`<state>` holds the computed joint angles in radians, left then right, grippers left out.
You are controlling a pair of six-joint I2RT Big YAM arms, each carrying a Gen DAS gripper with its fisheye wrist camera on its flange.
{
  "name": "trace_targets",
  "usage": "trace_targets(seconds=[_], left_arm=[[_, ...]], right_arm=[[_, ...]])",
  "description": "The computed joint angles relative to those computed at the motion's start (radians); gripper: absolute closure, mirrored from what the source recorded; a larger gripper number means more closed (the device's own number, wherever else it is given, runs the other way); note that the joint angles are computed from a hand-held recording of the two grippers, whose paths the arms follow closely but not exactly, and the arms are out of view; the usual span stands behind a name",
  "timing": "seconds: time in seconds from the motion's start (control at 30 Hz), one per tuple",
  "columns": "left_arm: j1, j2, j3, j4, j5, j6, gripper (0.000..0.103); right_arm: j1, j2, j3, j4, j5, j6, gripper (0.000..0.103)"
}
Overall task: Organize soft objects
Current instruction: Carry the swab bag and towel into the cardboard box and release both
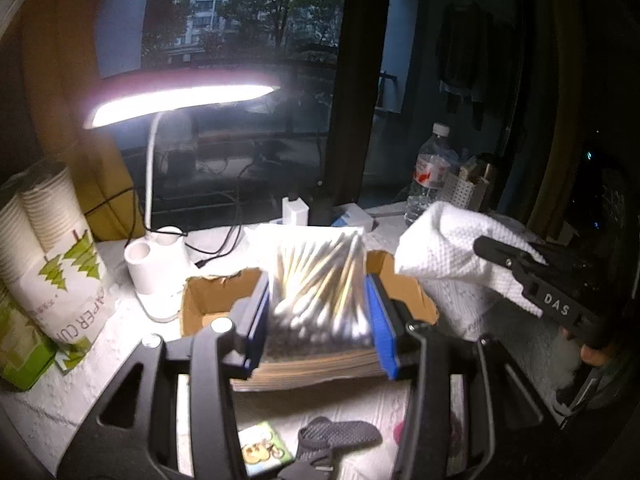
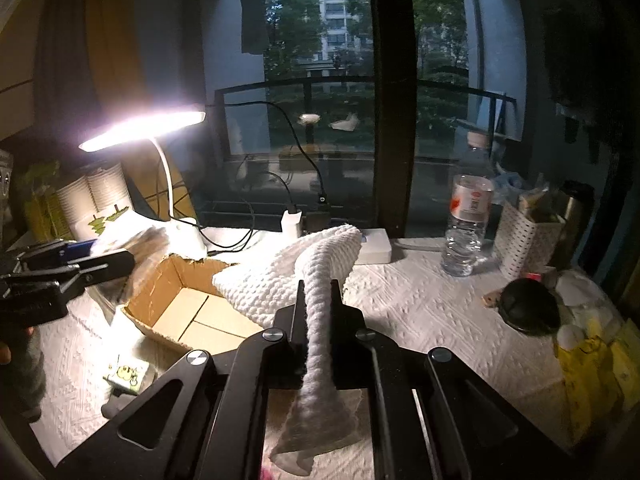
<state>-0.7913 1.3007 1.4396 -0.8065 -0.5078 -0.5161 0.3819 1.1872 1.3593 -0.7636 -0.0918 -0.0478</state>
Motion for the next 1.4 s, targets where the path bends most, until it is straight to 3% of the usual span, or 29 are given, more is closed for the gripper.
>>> trace_targets(seconds=[0.3, 0.7, 0.93, 1.03, 1.1, 1.27, 1.4], left_arm=[[0.034, 0.067, 0.015, 0.026, 0.058, 0.009, 0.057], [0.080, 0.165, 0.030, 0.033, 0.180, -0.044, 0.057], [0.092, 0.218, 0.055, -0.002, 0.237, -0.069, 0.056], [0.097, 0.230, 0.061, -0.014, 0.259, -0.081, 0.054], [0.100, 0.234, 0.061, -0.016, 0.269, -0.087, 0.053], [0.101, 0.231, 0.057, -0.011, 0.274, -0.086, 0.052], [0.099, 0.224, 0.056, -0.014, 0.270, -0.090, 0.052]], right_arm=[[0.006, 0.083, 0.016, 0.007, -0.050, 0.002, 0.096], [0.018, 0.178, 0.034, 0.009, -0.100, 0.009, 0.096], [0.016, 0.220, 0.029, 0.006, -0.112, 0.011, 0.096], [0.017, 0.236, 0.031, 0.000, -0.112, 0.018, 0.084], [0.012, 0.231, 0.029, 0.004, -0.125, 0.024, 0.067], [-0.003, 0.191, 0.013, 0.044, -0.112, 0.032, 0.054], [-0.013, 0.160, -0.001, 0.052, -0.069, 0.021, 0.051]])
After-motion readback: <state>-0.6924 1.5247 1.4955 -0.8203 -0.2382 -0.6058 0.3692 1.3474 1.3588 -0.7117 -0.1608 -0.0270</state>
